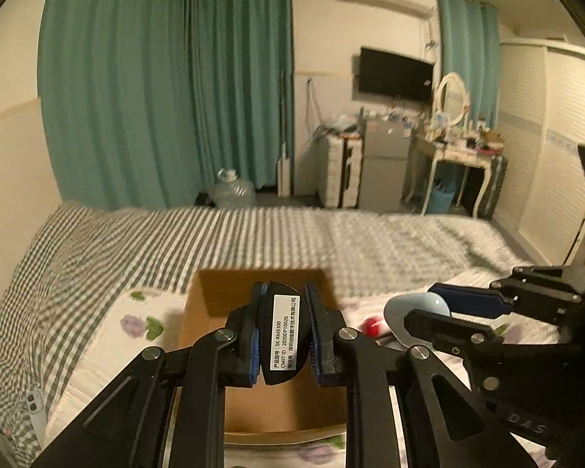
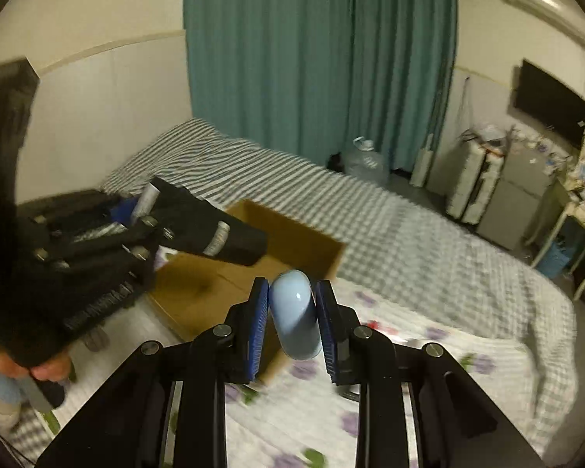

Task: Organize rigid objects
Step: 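Carry remote and earbuds case into the box and open both tools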

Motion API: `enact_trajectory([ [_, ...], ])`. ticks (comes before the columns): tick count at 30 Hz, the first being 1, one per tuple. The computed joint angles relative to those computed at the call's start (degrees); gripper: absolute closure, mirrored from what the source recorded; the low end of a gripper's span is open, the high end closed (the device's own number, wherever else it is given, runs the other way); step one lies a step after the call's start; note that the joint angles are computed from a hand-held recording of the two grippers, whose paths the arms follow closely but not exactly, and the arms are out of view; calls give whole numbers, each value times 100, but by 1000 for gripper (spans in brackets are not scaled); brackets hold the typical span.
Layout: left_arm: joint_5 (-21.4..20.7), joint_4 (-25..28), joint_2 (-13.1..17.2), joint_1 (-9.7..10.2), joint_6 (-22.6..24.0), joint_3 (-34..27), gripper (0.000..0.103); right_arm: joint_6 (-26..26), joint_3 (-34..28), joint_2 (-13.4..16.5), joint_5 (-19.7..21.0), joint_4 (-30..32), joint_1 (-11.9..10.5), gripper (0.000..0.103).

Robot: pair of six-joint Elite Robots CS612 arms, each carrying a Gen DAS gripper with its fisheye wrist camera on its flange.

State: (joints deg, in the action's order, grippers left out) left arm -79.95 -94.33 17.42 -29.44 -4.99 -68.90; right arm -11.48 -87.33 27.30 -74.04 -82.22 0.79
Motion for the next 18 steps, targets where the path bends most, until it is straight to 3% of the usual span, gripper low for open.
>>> enact_trajectory([
  [7, -347, 250, 152, 266, -172, 246, 84, 199, 846, -23, 115, -204, 151, 79],
  [13, -489, 485, 209, 312, 105, 253, 84, 346, 1177, 16, 55, -340, 191, 78],
  [16, -395, 476, 234, 289, 116, 180, 79, 501, 1094, 53, -87, -428, 192, 76],
  [18, -342, 512, 232, 264, 139, 113, 58, 579, 915, 99, -157, -485, 143, 59],
])
